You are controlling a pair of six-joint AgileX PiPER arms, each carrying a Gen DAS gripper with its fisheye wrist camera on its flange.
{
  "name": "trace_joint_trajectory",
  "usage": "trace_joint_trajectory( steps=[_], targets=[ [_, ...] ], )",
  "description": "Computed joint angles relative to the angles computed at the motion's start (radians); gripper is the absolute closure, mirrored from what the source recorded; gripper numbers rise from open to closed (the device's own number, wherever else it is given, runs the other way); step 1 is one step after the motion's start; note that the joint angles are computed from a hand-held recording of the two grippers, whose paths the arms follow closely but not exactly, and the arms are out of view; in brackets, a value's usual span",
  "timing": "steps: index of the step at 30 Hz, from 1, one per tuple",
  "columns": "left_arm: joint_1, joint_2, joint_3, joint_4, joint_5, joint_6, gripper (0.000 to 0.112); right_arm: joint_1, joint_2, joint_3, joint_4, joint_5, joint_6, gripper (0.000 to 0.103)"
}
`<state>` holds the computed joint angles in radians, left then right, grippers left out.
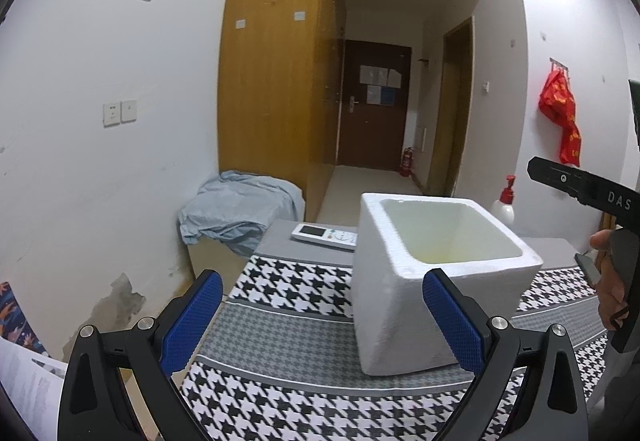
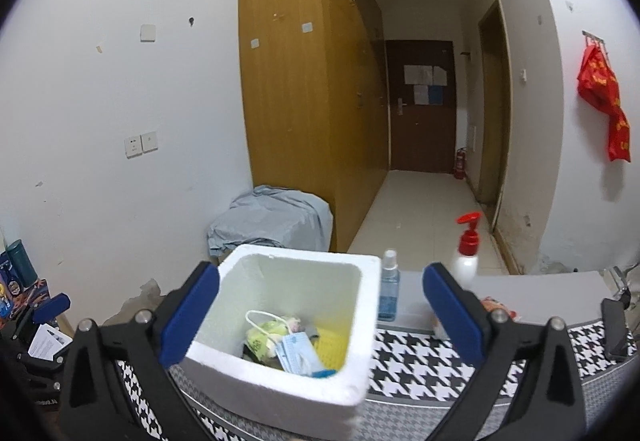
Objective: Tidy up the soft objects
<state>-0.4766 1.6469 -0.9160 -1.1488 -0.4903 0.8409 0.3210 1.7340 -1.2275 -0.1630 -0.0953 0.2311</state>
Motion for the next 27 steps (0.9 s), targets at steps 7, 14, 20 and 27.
trace_joint_trajectory(
  steps=[7,14,20,27],
  targets=[
    [-0.056,0.017,-0.052,-0.045,0.002,0.068,0.012,-0.03,-0.096,0.122,0.113,-0.059,-0.121,0.0],
    [-0.124,0.035,-0.101,-0.084,-0.007,0.129,0.012,-0.064,-0.19,0.234,0.276,-0.111,-0.286,0.0],
    [-0.172,0.046,-0.139,-0.117,-0.007,0.173,0.012,-0.108,-0.264,0.327,0.24,-0.141,-0.249,0.0],
    [-0.227,0.041,-0.156,-0.117,-0.006,0.186,0.012,-0.15,-0.372,0.449,0.274,-0.188,-0.295,0.0]
  ],
)
